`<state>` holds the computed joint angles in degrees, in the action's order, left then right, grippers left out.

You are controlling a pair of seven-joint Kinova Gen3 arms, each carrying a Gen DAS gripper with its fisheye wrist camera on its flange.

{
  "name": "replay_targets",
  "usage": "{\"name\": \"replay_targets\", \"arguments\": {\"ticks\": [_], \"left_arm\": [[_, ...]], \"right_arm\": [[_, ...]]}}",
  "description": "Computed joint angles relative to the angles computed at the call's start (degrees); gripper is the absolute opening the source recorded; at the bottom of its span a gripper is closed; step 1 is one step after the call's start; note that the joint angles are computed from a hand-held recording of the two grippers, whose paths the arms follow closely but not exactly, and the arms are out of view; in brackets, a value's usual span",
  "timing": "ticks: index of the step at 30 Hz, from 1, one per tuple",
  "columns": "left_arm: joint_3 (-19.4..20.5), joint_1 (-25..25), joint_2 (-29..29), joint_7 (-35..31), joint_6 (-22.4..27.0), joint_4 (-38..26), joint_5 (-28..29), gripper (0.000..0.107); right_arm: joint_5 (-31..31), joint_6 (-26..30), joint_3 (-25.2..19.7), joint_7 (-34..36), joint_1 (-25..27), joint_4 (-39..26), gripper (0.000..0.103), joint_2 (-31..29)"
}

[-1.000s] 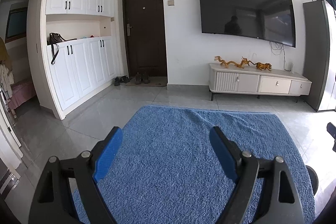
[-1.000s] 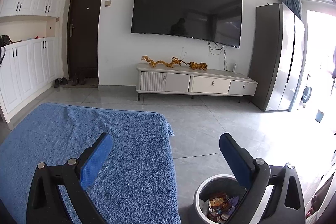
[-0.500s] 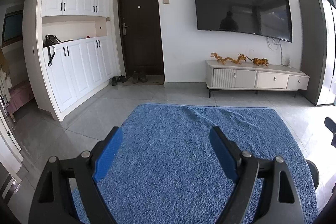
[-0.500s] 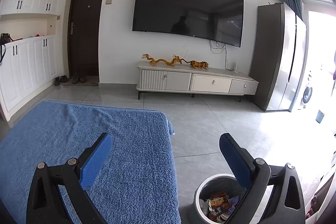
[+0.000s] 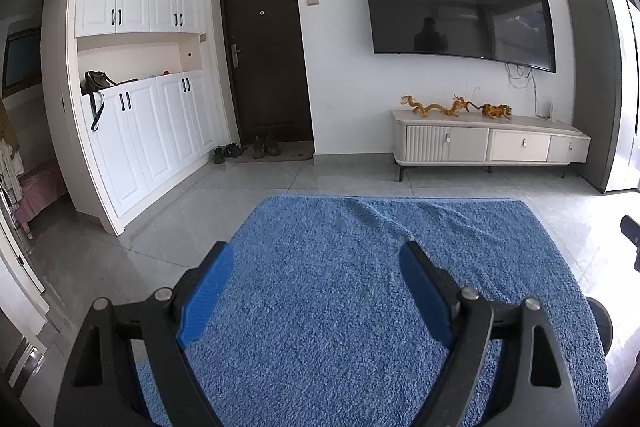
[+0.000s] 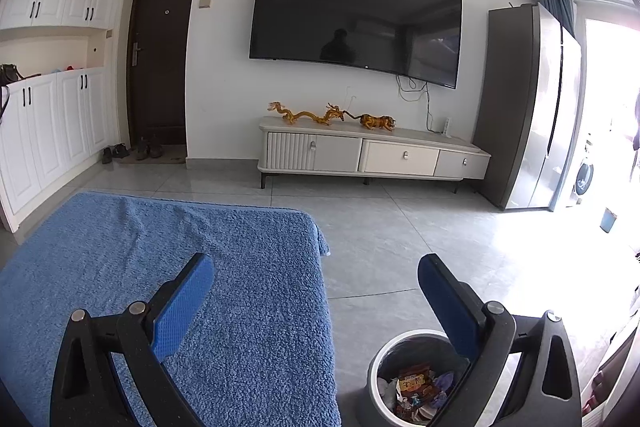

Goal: Collect trash

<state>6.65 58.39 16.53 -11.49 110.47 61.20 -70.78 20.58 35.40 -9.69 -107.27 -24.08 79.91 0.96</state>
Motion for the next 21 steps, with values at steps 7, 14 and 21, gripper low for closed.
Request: {"name": "replay_targets", "arguments": {"ticks": [7, 14, 21], "left_arm": [[0.3, -0.8, -0.5, 0.5, -0.3, 0.3, 1.5, 0.084], [0.5, -1.0, -0.5, 0.3, -0.2, 0.4, 1.7, 0.084], [0.5, -1.1, -0.2, -0.1, -0.4, 0.0, 2.1, 0.084]], "right_arm": [[0.1, 0.2, 0.0, 0.0, -0.1, 0.1, 0.103, 0.1], [0.2, 0.3, 0.0, -0.4, -0.1, 0.5, 0.103, 0.0], [0.3, 0.6, 0.0, -0.4, -0.1, 0.5, 0.103, 0.1]]}}
